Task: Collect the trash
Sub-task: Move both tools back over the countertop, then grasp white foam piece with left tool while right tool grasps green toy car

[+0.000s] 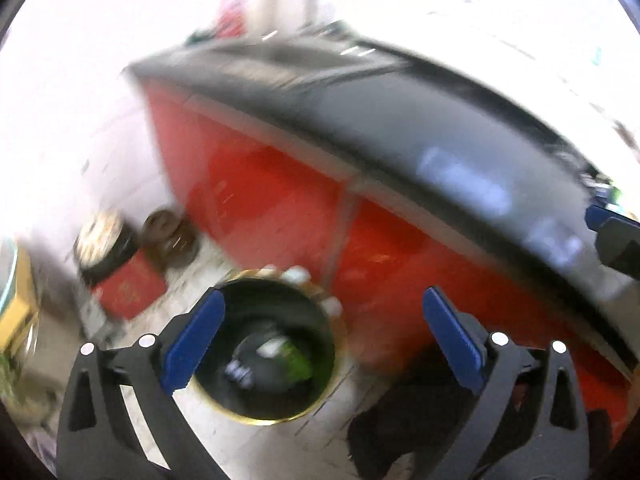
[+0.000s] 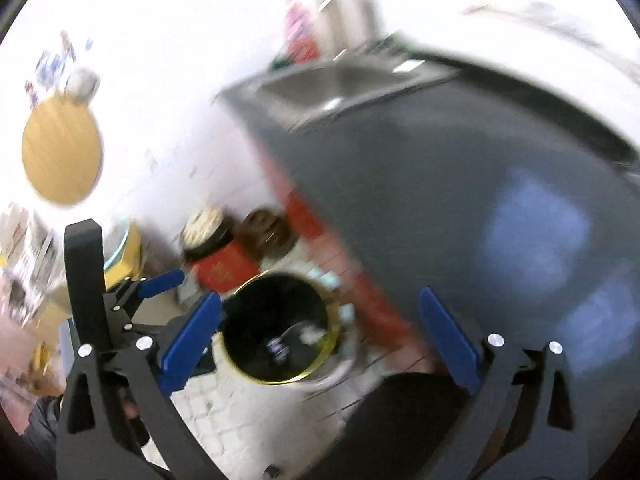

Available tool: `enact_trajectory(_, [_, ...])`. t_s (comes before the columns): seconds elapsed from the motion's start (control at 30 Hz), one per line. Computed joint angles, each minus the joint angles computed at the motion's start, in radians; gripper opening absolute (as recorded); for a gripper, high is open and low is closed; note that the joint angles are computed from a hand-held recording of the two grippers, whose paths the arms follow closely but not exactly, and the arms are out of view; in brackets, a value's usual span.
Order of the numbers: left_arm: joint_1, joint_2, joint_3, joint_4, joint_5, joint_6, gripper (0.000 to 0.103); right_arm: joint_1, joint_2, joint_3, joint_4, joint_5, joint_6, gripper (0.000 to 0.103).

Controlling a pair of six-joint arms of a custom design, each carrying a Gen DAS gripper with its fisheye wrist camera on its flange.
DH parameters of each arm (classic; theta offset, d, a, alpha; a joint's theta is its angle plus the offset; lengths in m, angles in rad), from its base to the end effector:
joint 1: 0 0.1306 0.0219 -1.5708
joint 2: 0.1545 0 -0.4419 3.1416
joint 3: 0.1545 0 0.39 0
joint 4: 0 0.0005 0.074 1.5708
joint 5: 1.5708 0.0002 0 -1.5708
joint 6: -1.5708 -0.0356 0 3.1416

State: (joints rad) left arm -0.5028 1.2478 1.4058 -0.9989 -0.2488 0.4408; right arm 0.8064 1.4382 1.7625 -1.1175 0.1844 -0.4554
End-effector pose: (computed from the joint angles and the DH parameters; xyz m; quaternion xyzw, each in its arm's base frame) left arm 0.3590 -0.1880 0.5466 -0.0155 0.9279 -0.0577 0.3681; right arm 0.3356 0.3398 0.6189 -0.1265 0.9134 0.1539 0.3551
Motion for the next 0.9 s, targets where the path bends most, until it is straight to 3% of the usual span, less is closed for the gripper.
enact_trajectory(0.1, [-0.100, 0.074, 0.134, 0.005, 0.006, -0.038, 0.096, -0.047, -0.145, -0.066, -0.049, 0.131, -0.050, 0.096])
enact_trajectory(0.23, [-0.235, 0.191, 0.306, 0.028, 0.055, -0.085, 0.096, -0.149, -0.344, -0.144, -0.183, 0.314, -0.137, 0.096])
enact_trajectory(0.37, [-0.361, 0.322, 0.481, 0.021, 0.099, -0.129, 0.096, -0.320, -0.504, -0.198, -0.312, 0.363, -0.189, 0.096])
enact_trajectory(0.5, [-0.466, 0.445, 0.641, -0.017, 0.130, -0.184, 0.096, -0.598, -0.635, -0.250, -0.354, 0.268, -0.116, 0.096])
enact_trajectory(0.63, [-0.522, 0.538, 0.765, -0.064, 0.139, -0.239, 0.096, -0.937, -0.714, -0.288, -0.336, 0.060, 0.050, 0.096])
enact_trajectory(0.7, [-0.535, 0.574, 0.814, -0.087, 0.143, -0.260, 0.096, -1.054, -0.718, -0.300, -0.319, -0.021, 0.111, 0.096])
enact_trajectory(0.9, [-0.517, 0.685, 0.978, -0.159, 0.195, -0.309, 0.096, -1.265, -0.701, -0.313, -0.291, -0.156, 0.210, 0.096])
